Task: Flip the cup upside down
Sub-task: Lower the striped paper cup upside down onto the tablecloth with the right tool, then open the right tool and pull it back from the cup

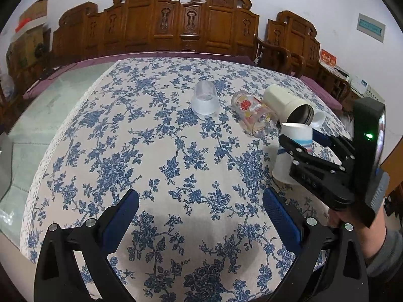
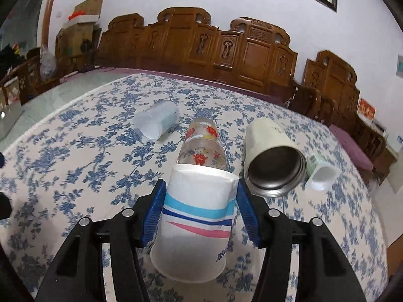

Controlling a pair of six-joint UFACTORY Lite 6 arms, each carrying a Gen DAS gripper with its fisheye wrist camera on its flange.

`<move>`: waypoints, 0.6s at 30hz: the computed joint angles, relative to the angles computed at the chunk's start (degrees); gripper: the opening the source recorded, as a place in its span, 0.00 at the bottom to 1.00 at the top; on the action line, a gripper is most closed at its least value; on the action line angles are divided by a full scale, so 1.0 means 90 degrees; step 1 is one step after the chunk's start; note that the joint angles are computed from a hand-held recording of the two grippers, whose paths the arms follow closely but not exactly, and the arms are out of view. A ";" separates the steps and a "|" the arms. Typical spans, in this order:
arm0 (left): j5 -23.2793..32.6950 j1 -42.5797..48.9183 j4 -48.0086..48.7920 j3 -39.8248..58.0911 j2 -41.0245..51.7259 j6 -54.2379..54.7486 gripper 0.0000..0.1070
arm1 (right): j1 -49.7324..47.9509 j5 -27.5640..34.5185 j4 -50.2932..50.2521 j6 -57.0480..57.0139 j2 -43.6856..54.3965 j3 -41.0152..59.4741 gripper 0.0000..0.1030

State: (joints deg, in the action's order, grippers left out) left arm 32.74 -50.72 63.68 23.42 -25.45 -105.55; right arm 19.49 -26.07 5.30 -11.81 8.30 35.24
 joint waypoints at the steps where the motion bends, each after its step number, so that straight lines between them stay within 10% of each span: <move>1: 0.0010 -0.0012 0.0006 -0.0002 -0.0007 -0.0011 0.89 | -0.0031 0.0049 -0.0130 0.0157 -0.0128 -0.0110 0.57; 18: 0.0661 -0.0671 0.0221 0.0182 -0.0022 -0.0334 0.89 | -0.1205 0.0618 -0.4895 0.4917 -0.1814 -0.1045 0.78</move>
